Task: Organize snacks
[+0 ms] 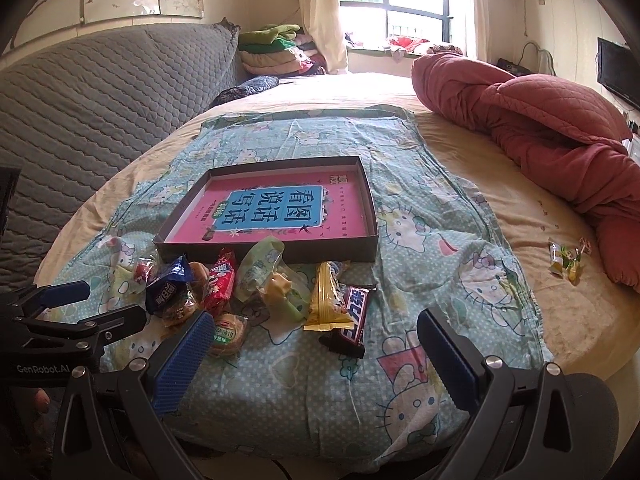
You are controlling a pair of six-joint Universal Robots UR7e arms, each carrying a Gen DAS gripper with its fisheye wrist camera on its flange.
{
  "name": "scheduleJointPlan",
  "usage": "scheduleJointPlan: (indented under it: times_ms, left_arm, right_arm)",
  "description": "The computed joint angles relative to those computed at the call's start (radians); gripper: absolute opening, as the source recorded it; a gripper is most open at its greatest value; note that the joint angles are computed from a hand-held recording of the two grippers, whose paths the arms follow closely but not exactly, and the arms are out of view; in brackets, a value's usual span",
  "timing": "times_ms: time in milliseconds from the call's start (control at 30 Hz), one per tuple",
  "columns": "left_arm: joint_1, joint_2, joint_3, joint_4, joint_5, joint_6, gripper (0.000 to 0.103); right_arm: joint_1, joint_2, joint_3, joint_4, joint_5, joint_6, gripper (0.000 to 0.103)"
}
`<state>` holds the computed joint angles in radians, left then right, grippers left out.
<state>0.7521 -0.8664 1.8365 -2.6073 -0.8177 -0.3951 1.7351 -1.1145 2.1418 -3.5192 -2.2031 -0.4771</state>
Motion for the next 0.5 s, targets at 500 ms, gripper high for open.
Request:
scheduleJointPlan:
  times_ms: [500]
  left_arm:
    - [0.013, 0.003, 0.009, -0.051, -0.009, 0.013, 0.102]
  right_arm:
    - [-0.030, -0.035, 0.006, 0.072, 0.061, 0.063, 0.102]
